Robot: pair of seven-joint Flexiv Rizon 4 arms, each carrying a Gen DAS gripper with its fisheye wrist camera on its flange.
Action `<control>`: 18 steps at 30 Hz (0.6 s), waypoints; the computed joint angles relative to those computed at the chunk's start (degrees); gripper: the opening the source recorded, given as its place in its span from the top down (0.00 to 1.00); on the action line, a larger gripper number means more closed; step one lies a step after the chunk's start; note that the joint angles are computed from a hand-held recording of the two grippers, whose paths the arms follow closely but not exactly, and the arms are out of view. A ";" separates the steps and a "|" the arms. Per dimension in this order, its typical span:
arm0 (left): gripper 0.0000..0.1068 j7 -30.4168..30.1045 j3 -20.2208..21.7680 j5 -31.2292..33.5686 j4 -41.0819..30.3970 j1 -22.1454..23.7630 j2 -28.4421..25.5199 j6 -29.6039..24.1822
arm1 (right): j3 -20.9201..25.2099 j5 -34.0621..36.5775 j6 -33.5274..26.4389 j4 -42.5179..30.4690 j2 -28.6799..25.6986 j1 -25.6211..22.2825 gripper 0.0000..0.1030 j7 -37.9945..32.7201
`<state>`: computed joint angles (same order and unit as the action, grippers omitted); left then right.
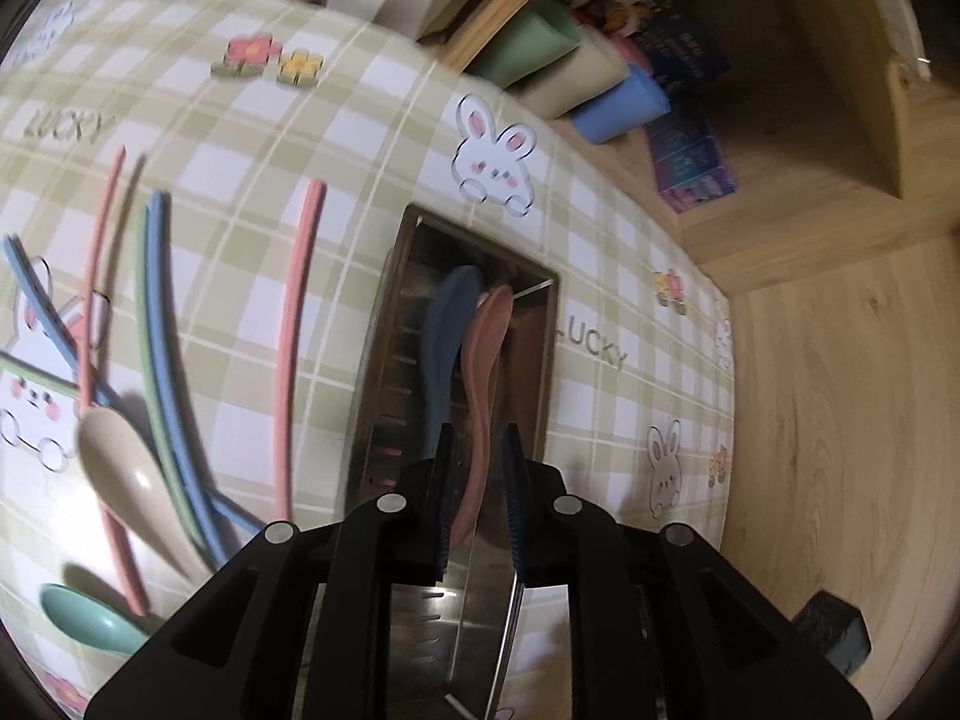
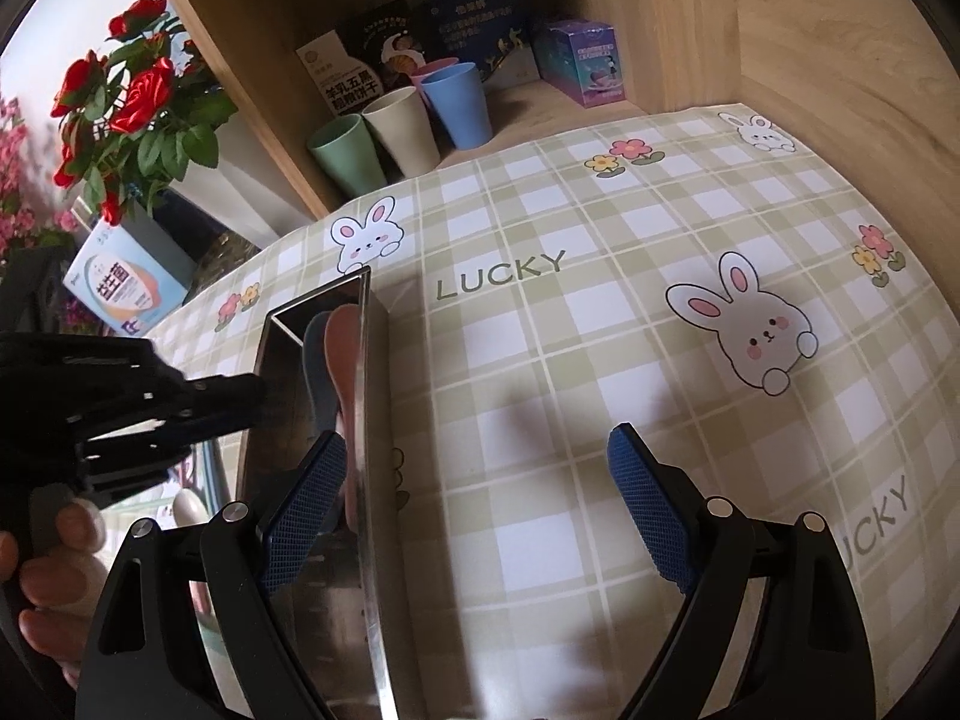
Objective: Organize utensils
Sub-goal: 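Lower the pink spoon into the steel tray beside the blue spoon, open left gripper, then withdraw the open left gripper from the tray back over the utensils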
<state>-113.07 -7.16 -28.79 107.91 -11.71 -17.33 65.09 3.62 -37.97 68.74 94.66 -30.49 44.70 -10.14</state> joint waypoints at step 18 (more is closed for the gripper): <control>0.68 17.52 7.72 4.66 22.96 2.08 23.60 9.20 | -0.18 -5.89 -3.31 -2.68 0.03 5.09 0.16 4.50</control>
<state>-95.56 0.55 -24.14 130.86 -9.64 6.27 74.29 3.44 -43.87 65.43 91.98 -30.46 49.79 -5.64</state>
